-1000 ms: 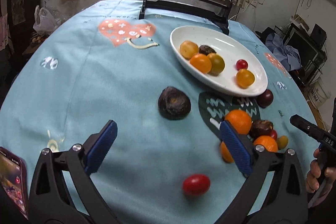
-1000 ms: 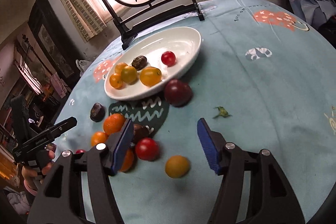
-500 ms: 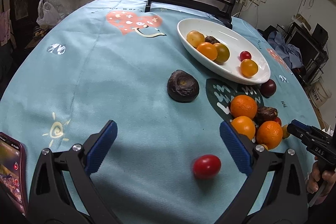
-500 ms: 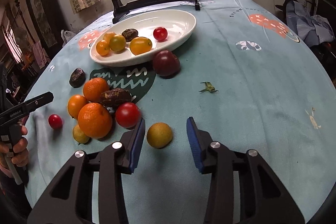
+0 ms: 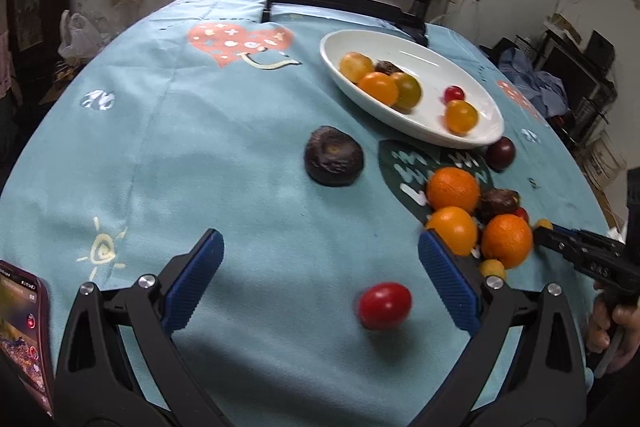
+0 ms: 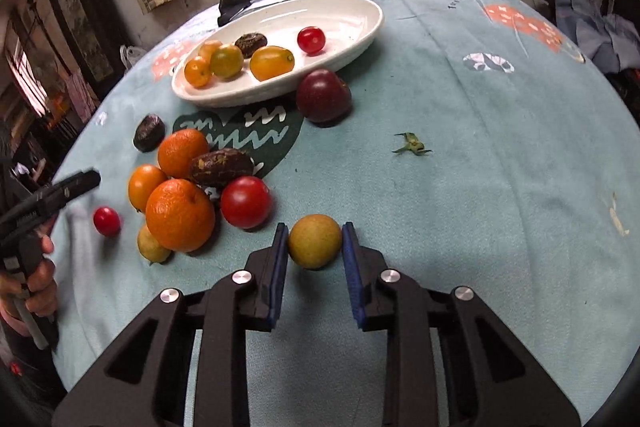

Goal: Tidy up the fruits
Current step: 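Grasp a small yellow fruit with the right gripper while the left grasps a red tomato, then lower both fruits onto the white plate and open both grippers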

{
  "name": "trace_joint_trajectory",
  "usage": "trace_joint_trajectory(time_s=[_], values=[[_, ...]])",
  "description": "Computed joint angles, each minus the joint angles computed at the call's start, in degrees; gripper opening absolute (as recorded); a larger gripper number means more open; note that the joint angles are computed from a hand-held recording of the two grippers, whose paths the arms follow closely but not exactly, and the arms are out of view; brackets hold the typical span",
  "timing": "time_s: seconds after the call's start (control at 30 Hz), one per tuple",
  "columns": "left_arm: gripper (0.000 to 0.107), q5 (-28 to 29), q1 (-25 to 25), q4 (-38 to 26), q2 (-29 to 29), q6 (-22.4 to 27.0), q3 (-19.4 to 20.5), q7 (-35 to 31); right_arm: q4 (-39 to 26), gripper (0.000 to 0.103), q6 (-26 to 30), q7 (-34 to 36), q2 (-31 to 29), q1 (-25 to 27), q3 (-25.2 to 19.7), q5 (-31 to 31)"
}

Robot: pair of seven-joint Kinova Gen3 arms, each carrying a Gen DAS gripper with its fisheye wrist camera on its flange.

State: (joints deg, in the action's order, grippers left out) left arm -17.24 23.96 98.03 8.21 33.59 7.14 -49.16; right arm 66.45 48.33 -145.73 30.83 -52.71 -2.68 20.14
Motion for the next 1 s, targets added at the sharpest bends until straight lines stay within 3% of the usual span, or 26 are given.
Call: trace_joint_trajectory(time_s=[0.1, 0.3, 0.37, 0.6, 0.83, 1.0], values=[[0.089, 3.6, -3.2, 2.2, -1.7, -2.4, 3.9, -6.8, -0.1, 0.027, 0.0, 0.2, 0.0, 0.5, -0.3, -0.5], [0.053, 4.4, 0.5, -0.1, 0.5, 1.4, 2.8, -11.6, 0.5, 0.027, -0.8, 0.2, -0.3, 0.7, -0.3, -1.0], [0.05, 5.6, 0.5, -0.6, 0.9, 1.7, 2.6, -12.9, 0.7, 0.027, -1.1, 0.1, -0.4, 0.8, -0.4, -1.2], [0.035, 0.7, 4.8, -4.0, 3.4, 7.8, 0.7, -9.0, 1.8, 0.027, -2.9, -0.1, -0.9, 1.5, -0.6, -2.1], [0.03, -0.8, 5.3, -4.3, 3.5, 8.4, 1.0, -7.8, 3.5, 0.027, -5.1, -0.6, -1.7, 1.6, -0.5, -2.1], [0.03, 2.4, 3.0, -4.3, 2.1, 5.4, 1.1, -9.1, 6.5, 0.027, -9.9, -2.1, -3.3, 1.0, 0.4, -0.4]])
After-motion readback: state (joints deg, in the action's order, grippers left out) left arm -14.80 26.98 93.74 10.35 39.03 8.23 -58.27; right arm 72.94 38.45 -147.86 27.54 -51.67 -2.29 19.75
